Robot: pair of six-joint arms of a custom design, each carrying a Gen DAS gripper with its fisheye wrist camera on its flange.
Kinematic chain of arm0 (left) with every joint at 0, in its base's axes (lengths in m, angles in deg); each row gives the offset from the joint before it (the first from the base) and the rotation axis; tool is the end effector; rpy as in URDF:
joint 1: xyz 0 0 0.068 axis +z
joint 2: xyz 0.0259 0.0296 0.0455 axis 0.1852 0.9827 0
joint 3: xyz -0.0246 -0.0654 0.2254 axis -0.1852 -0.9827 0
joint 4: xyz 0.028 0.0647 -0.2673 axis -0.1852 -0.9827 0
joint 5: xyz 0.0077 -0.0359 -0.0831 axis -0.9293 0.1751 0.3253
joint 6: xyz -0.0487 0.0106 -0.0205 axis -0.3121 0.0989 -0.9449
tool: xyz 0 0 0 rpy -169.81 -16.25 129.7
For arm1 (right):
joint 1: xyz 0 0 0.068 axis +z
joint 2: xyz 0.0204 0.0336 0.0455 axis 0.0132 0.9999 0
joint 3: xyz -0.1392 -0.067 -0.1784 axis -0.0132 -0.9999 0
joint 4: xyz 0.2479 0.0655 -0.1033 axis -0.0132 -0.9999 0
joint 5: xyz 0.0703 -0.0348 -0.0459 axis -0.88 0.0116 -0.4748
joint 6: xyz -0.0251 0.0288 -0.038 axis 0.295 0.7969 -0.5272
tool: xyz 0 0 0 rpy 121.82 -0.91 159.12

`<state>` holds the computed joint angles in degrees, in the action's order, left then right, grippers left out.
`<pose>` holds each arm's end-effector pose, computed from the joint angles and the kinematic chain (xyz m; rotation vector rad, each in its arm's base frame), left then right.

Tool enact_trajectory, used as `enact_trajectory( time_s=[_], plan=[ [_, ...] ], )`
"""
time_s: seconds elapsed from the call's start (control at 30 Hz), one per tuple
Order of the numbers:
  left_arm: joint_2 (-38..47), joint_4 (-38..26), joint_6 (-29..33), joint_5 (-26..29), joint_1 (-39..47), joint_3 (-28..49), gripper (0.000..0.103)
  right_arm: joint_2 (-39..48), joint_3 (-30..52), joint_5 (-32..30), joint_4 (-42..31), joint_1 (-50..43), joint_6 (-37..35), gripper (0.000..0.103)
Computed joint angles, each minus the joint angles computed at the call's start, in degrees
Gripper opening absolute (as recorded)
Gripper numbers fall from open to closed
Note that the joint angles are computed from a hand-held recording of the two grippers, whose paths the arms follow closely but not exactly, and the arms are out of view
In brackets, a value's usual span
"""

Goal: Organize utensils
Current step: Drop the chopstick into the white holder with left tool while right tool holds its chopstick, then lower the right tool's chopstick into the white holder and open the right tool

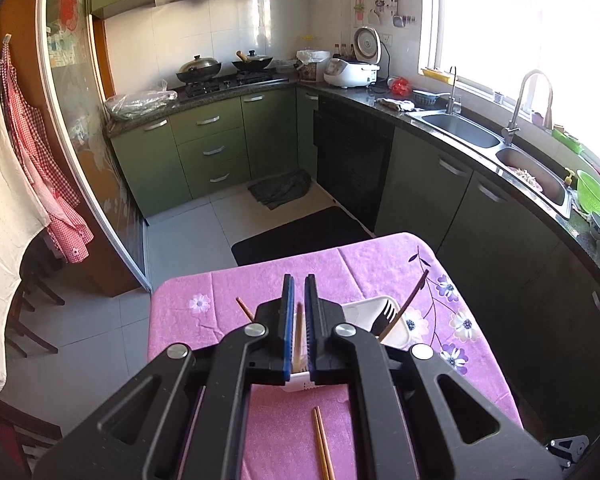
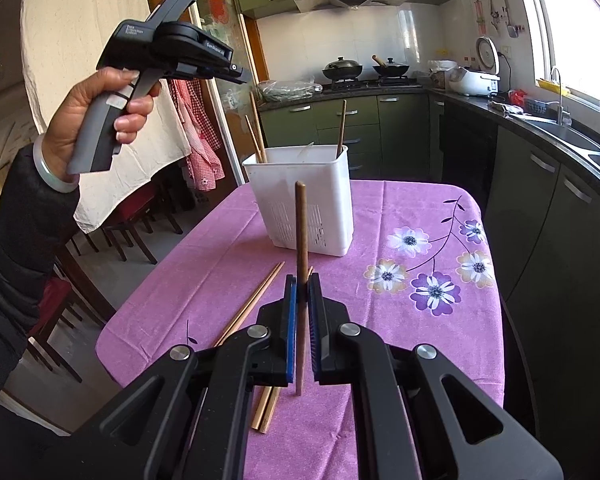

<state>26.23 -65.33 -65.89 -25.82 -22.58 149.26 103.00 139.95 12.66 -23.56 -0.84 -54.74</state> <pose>0.3356 -0.2000 0.3975 -0.0994 2.3294 0.0832 0.2046 0.0173 0.2789 -0.6607 2.1525 0.6522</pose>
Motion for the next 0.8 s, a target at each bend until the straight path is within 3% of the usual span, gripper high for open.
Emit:
enact_trajectory(
  time_s=[0.13, 0.27, 0.33, 0.37, 0.53, 0.63, 0.8],
  plan=[
    [-8.9, 5.9, -0.6, 0.5, -1.1, -12.8, 0.008, 1.5, 3.7, 0.7, 0.0, 1.1, 0.9, 0.007],
    [-19.8, 11.2, -1.8, -4.5, -6.2, -24.1, 0.012, 6.1, 12.3, 0.7, 2.2, 2.8, 4.6, 0.007],
    [-25.8, 13.0, -3.7, -8.9, -10.2, -29.9, 0.032, 9.6, 18.2, 1.6, 4.1, 4.3, 7.3, 0.007],
    [-28.8, 13.8, -4.8, -10.9, -12.5, -32.7, 0.036, 11.7, 21.3, 1.8, 5.3, 5.0, 9.1, 0.007],
    [-36.8, 10.5, -11.4, -18.9, -22.3, -40.3, 0.038, 24.2, 37.6, 6.8, 11.6, 11.0, 18.3, 0.007],
    [-40.5, 8.6, -15.8, -19.9, -26.3, -44.8, 0.038, 31.7, 45.9, 14.8, 14.4, 15.5, 20.9, 0.007],
    [-45.1, 6.0, -22.6, -22.8, -30.8, -52.3, 0.046, 46.3, 60.3, 21.7, 12.3, 19.6, 23.1, 0.007]
  ],
)
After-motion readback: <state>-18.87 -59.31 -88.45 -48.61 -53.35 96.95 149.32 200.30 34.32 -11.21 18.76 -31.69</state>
